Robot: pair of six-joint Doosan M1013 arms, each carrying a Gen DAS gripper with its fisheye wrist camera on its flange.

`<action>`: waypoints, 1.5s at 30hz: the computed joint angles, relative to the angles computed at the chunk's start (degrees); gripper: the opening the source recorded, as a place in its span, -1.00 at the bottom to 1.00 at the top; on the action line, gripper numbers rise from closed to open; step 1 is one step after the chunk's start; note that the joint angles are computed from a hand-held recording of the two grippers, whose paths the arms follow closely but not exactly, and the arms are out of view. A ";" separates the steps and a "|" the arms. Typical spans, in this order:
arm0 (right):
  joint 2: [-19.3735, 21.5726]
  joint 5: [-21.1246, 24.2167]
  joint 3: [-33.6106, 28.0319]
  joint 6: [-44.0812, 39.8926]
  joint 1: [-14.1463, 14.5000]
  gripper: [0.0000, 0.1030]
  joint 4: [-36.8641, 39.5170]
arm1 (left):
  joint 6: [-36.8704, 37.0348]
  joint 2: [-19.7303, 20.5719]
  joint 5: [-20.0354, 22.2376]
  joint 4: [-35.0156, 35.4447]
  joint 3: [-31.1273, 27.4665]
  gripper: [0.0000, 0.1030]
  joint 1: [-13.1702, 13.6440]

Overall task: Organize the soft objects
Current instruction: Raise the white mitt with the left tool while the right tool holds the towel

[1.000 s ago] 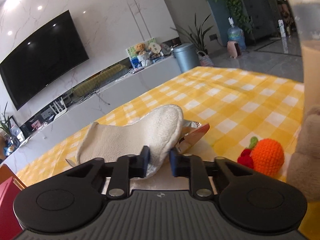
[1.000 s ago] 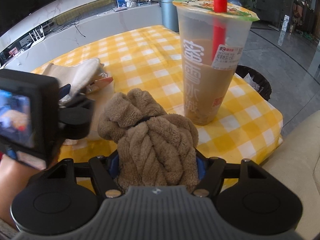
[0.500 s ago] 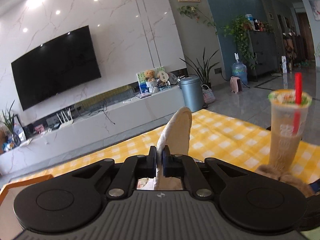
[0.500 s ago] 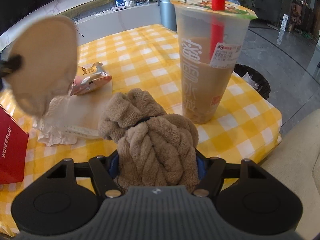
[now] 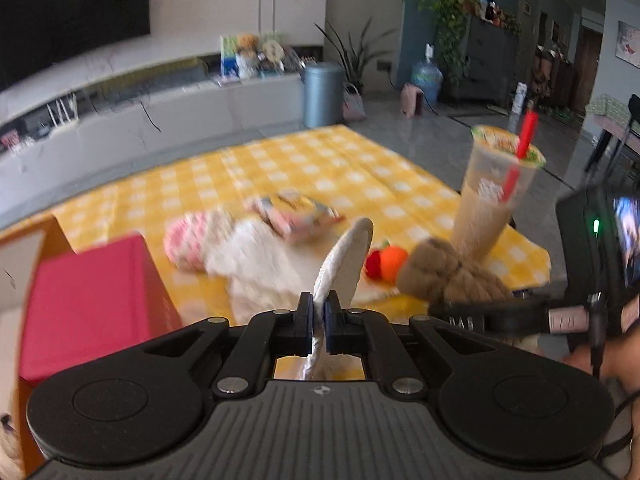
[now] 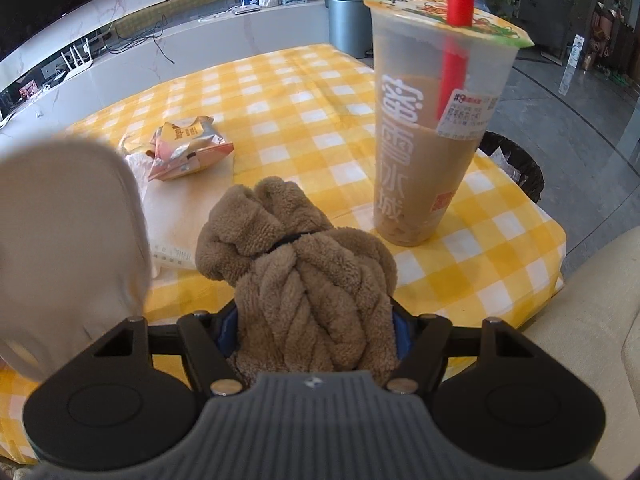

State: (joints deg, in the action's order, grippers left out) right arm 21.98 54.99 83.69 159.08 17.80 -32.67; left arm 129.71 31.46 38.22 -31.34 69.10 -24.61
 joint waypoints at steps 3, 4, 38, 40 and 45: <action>0.10 -0.09 -0.07 -0.68 -0.11 0.33 0.55 | 1.19 0.94 0.59 -0.97 -0.02 -0.84 -0.17; 0.16 -0.08 -0.14 -0.91 -0.15 0.34 0.79 | 2.11 1.11 -0.34 -1.22 0.20 -0.76 -0.33; -0.66 -0.67 0.66 1.44 0.77 0.33 -2.54 | 16.49 -1.04 -1.16 -11.92 5.66 -0.89 -0.62; -0.50 0.47 0.31 2.19 1.17 0.33 -3.98 | 16.59 -1.70 -2.82 -11.98 5.94 -0.89 -0.50; -0.61 0.55 0.12 2.82 1.79 0.33 -5.87 | 17.49 -2.70 -3.30 -15.88 6.01 -0.89 0.57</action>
State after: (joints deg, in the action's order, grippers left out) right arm 21.37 55.54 83.80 161.90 19.59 -38.54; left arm 147.20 28.75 34.92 -47.22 75.11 -24.04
